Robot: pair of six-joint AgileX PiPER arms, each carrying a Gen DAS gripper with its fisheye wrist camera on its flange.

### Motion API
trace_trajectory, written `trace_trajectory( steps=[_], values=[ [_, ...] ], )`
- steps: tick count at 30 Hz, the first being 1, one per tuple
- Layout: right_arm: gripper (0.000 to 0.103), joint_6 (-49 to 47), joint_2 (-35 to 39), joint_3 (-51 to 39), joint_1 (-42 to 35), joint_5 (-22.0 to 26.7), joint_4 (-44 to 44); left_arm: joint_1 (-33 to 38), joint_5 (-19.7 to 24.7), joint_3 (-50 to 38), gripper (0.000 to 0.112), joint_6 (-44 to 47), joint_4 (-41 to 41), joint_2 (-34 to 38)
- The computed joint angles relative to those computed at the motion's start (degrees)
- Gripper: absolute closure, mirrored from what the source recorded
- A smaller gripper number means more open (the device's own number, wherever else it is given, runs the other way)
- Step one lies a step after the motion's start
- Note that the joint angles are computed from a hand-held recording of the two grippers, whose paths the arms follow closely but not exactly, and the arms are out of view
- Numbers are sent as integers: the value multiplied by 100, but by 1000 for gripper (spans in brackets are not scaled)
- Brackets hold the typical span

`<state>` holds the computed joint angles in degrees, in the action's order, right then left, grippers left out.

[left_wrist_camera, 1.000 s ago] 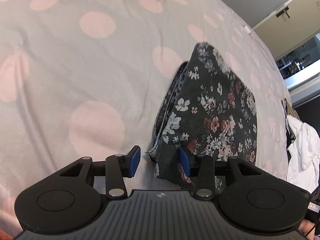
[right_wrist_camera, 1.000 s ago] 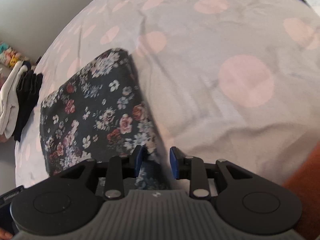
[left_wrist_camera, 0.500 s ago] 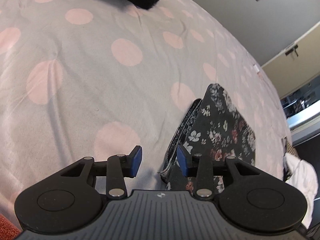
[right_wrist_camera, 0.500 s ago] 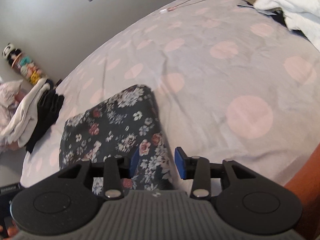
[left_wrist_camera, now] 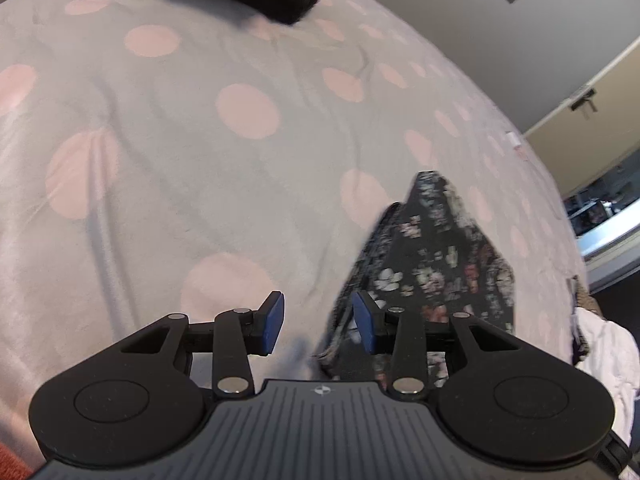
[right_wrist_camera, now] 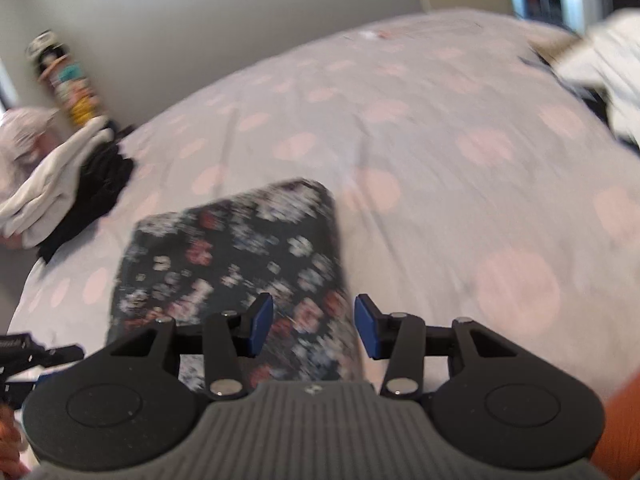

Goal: Fold clothes

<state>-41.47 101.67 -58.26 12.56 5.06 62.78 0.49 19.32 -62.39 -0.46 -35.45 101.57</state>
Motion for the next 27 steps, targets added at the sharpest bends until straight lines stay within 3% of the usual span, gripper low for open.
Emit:
trace_trajectory(
  steps=[2, 6, 8, 9, 14, 17, 27],
  values=[
    [50, -619, 102, -213, -88, 257, 272, -48, -2, -101, 68, 222, -10, 19],
    [48, 376, 415, -847, -369, 984, -1005, -123, 31, -385, 63, 576, 62, 120],
    [41, 251, 552, -1037, -518, 1209, -932, -153, 62, -557, 59, 726, 126, 191],
    [36, 37, 595, -1051, -574, 1224, -728, -151, 83, -647, 59, 885, 60, 241],
    [36, -491, 939, -1149, -831, 1454, 261, -25, 256, -1131, 55, 1985, -870, 644],
    [36, -486, 1081, -1214, -875, 1494, 528, -37, 370, -1461, 53, 2016, -773, 973],
    [36, 327, 1610, -1690, -845, 1508, 252, 69, 798, -2072, 45, 2148, -917, 1837]
  ],
)
